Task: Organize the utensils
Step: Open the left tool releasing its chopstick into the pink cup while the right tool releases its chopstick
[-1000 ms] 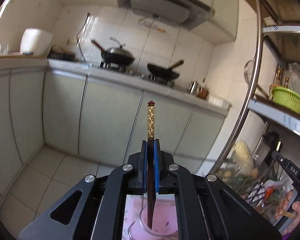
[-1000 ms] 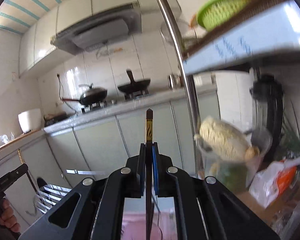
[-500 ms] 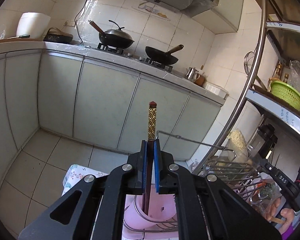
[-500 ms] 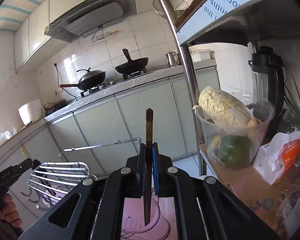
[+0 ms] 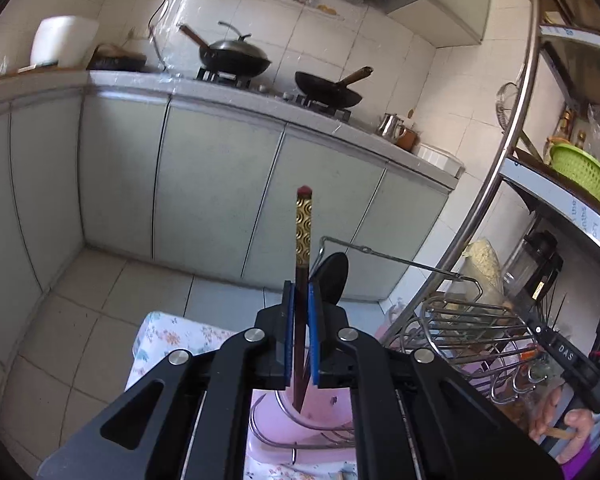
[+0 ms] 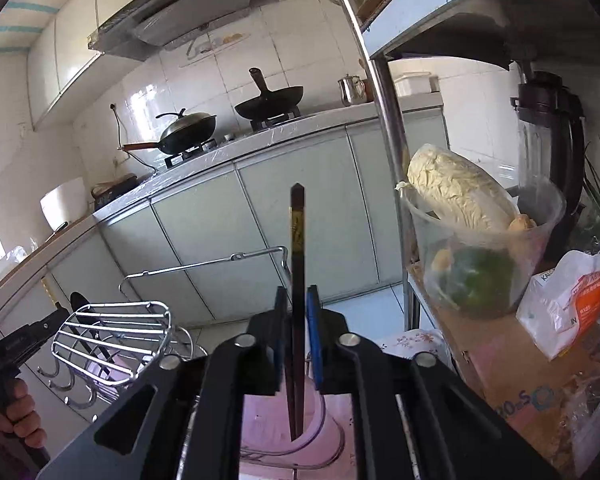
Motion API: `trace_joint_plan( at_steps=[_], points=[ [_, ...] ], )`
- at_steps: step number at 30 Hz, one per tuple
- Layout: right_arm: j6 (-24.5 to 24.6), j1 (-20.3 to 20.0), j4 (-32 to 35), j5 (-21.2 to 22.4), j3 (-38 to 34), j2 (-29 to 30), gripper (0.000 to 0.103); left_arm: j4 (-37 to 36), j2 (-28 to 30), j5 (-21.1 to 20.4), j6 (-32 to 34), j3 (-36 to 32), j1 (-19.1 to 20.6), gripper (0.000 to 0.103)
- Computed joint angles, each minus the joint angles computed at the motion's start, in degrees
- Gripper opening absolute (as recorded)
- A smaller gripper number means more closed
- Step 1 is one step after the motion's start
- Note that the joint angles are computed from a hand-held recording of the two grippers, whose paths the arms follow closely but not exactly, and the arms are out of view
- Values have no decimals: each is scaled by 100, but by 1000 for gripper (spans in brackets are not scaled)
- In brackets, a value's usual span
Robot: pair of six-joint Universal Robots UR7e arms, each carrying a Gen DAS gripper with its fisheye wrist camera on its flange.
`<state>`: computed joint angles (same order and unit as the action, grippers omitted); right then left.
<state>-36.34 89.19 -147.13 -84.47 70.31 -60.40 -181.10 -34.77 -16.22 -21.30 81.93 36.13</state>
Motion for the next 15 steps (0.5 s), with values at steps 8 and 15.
trace_joint_plan(
  at_steps=[8,15],
  points=[
    [-53,-5,169,85,65,-209,30,-312,-198,-4,-26,140,-95,31],
    [-270,-82,76,72,772,-798,34,-498,-414,423,-37,561,-432,31]
  ],
)
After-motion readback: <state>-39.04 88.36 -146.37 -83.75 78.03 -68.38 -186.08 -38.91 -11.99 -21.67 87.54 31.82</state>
